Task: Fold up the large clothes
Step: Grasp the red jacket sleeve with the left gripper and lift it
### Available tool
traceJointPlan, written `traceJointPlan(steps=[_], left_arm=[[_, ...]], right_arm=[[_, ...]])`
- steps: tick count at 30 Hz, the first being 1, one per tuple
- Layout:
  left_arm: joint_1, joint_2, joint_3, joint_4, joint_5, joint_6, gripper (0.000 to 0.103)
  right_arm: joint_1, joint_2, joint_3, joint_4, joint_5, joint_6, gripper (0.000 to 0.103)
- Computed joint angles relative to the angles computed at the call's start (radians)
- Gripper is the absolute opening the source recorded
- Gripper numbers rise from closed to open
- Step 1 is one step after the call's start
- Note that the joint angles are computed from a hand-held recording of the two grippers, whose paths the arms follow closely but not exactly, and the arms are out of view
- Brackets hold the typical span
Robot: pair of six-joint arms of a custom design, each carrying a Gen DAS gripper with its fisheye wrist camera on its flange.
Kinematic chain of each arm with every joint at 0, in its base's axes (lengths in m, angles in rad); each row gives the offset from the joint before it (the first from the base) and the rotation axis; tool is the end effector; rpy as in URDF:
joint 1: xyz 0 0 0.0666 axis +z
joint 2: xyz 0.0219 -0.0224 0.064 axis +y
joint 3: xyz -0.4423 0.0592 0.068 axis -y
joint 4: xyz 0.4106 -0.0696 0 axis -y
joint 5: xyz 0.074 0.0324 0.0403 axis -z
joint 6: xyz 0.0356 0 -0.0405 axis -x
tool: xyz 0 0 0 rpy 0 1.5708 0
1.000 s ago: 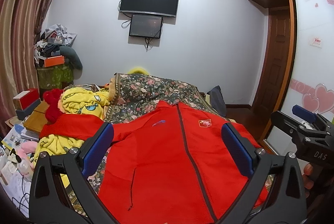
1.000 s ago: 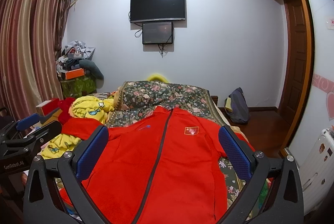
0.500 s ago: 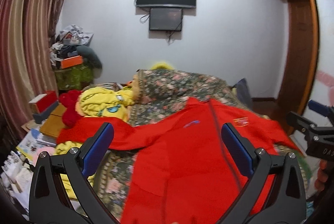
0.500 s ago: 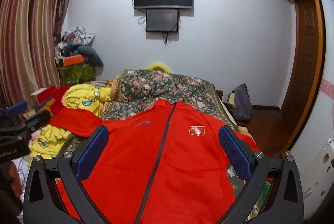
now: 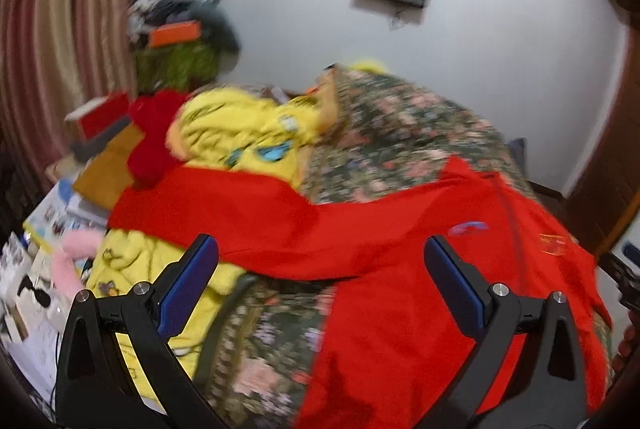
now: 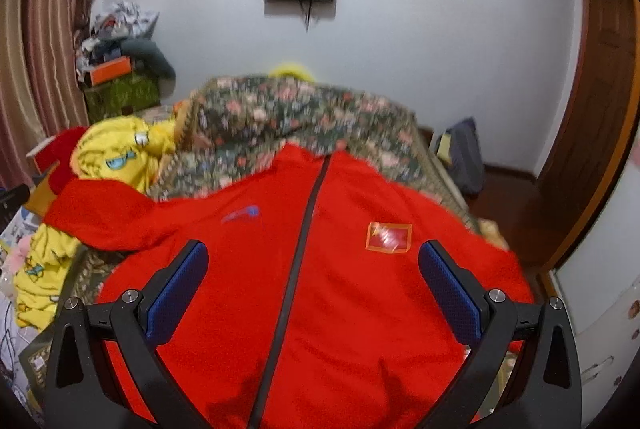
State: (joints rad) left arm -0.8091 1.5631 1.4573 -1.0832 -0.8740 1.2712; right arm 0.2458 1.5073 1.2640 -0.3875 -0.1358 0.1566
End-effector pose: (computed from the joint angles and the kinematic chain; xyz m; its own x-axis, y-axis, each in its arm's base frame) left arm 0.3857 -0.3655 0.4401 -0.4443 -0.4226 -0.7899 -0.5331 0.8334 -0.1459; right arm 0.5308 0.1377 0.4128 -0.5109 -0.2875 -0.8101 -0.4321 0.9006 -0.0471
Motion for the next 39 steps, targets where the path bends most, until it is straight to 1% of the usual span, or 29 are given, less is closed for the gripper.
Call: traceJointPlan(steps=[1, 4, 6, 7, 8, 9, 10, 11, 12, 13, 15, 17, 19, 20, 22, 23, 25, 26, 27, 28, 29, 31, 33, 36, 37, 39], left_arm=[[0.02, -0.006, -0.028, 0.008, 0.016, 0.02, 0.103], [0.077, -0.038, -0.117, 0.083, 0.082, 0.011, 0.103], [0.121, -0.069, -0.183, 0.152, 0.155, 0.022, 0.103], [0.141, -0.084, -0.214, 0.191, 0.192, 0.026, 0.103], [0.167, -0.102, -0.252, 0.244, 0.247, 0.031, 0.103], [0.196, -0.118, -0.291, 0.299, 0.311, 0.038, 0.101], [0.216, -0.129, -0.315, 0.33, 0.355, 0.054, 0.095], [0.242, -0.141, -0.348, 0.377, 0.41, 0.077, 0.091], [0.261, -0.148, -0.369, 0.402, 0.447, 0.095, 0.085], [0.284, -0.156, -0.394, 0.437, 0.484, 0.114, 0.083], [0.316, -0.173, -0.438, 0.502, 0.523, 0.162, 0.082], [0.342, -0.186, -0.466, 0.544, 0.54, 0.189, 0.08], [0.361, -0.186, -0.473, 0.547, 0.542, 0.212, 0.071], [0.37, -0.189, -0.478, 0.552, 0.54, 0.224, 0.068], [0.389, -0.196, -0.489, 0.552, 0.532, 0.235, 0.062], [0.394, -0.195, -0.485, 0.537, 0.517, 0.24, 0.061], [0.406, -0.188, -0.475, 0.488, 0.476, 0.242, 0.055], [0.409, -0.178, -0.459, 0.43, 0.447, 0.251, 0.05], [0.412, -0.163, -0.437, 0.36, 0.422, 0.262, 0.038], [0.414, -0.155, -0.425, 0.317, 0.411, 0.265, 0.028], [0.415, -0.144, -0.408, 0.268, 0.403, 0.266, 0.024], [0.412, -0.136, -0.388, 0.233, 0.393, 0.261, 0.012], [0.405, -0.128, -0.352, 0.178, 0.367, 0.257, 0.004], [0.387, -0.133, -0.303, 0.126, 0.306, 0.228, 0.002], [0.382, -0.132, -0.284, 0.117, 0.289, 0.21, 0.002], [0.36, -0.121, -0.219, 0.077, 0.243, 0.165, 0.002]], right_arm=[[0.002, 0.012, 0.009, -0.009, 0.008, -0.002, 0.103], [0.0, 0.062, 0.037, -0.054, 0.031, 0.01, 0.103], [-0.003, 0.093, 0.066, -0.102, 0.025, 0.015, 0.103], [-0.006, 0.114, 0.086, -0.142, 0.011, 0.02, 0.103], [-0.008, 0.126, 0.096, -0.163, 0.002, 0.022, 0.103], [-0.01, 0.14, 0.111, -0.19, -0.007, 0.022, 0.103], [-0.011, 0.155, 0.127, -0.222, -0.019, 0.022, 0.103], [-0.012, 0.165, 0.135, -0.242, -0.035, 0.027, 0.103], [-0.01, 0.175, 0.141, -0.255, -0.042, 0.032, 0.103], [-0.011, 0.177, 0.141, -0.257, -0.046, 0.037, 0.103], [-0.01, 0.18, 0.141, -0.259, -0.042, 0.058, 0.103], [-0.01, 0.174, 0.133, -0.25, -0.043, 0.086, 0.103], [-0.007, 0.17, 0.128, -0.239, -0.044, 0.105, 0.103], [-0.006, 0.166, 0.124, -0.237, -0.045, 0.116, 0.103], [-0.002, 0.165, 0.125, -0.233, -0.04, 0.129, 0.103], [0.001, 0.165, 0.125, -0.232, -0.037, 0.134, 0.103], [0.006, 0.168, 0.129, -0.23, -0.031, 0.144, 0.103], [0.006, 0.169, 0.13, -0.23, -0.03, 0.149, 0.103], [0.007, 0.171, 0.134, -0.231, -0.028, 0.15, 0.103], [0.007, 0.172, 0.137, -0.233, -0.027, 0.148, 0.103], [0.005, 0.173, 0.14, -0.235, -0.028, 0.145, 0.103], [0.001, 0.173, 0.143, -0.239, -0.031, 0.133, 0.103], [-0.005, 0.175, 0.149, -0.243, -0.036, 0.126, 0.103], [-0.009, 0.172, 0.149, -0.244, -0.028, 0.115, 0.103], [-0.014, 0.174, 0.155, -0.248, -0.028, 0.112, 0.103], [-0.023, 0.174, 0.165, -0.253, -0.034, 0.106, 0.103]])
